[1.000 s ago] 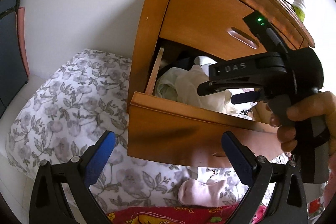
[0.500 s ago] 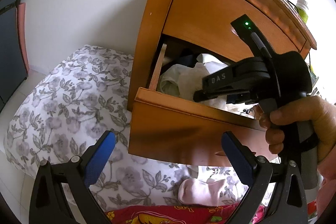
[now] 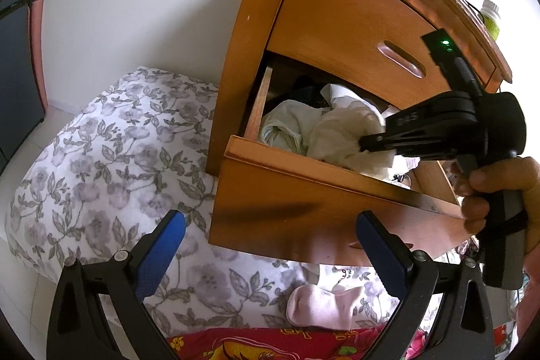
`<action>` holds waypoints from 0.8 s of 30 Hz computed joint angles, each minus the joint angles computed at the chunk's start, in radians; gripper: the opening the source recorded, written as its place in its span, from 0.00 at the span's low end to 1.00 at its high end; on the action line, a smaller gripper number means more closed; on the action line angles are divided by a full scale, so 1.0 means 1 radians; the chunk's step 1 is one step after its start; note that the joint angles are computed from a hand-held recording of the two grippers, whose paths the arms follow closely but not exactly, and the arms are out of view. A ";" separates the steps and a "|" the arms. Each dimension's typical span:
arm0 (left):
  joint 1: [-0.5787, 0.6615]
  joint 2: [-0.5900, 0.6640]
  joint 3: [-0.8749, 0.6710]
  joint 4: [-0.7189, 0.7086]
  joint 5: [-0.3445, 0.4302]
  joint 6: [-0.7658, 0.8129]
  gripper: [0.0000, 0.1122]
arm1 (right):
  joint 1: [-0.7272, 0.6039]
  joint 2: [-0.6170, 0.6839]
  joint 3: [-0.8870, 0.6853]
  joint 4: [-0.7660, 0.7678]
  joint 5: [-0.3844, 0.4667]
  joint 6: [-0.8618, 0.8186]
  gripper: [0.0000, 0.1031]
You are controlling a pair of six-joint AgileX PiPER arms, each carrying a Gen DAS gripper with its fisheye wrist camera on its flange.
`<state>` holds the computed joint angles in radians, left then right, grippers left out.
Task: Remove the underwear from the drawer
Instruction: 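Reach the right tool into the drawer and grasp the cream sheer garment, then lift the cream sheer garment up out of the drawer with the right tool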
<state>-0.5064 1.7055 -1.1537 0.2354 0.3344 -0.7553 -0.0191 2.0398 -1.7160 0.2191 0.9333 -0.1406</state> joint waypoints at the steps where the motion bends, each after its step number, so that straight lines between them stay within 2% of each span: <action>1: -0.001 -0.001 0.000 0.001 0.002 -0.001 0.90 | -0.003 -0.005 0.005 0.000 -0.003 -0.001 0.12; 18: -0.011 -0.013 -0.004 0.005 0.023 -0.006 0.90 | -0.062 -0.181 0.128 -0.024 -0.095 -0.027 0.10; 24: -0.018 -0.023 -0.005 0.023 0.029 -0.026 0.90 | -0.086 -0.247 0.143 -0.037 -0.100 -0.045 0.10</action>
<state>-0.5244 1.6828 -1.1590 0.2583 0.3632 -0.7810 -0.1052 1.7925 -1.5733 0.1816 0.8337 -0.1858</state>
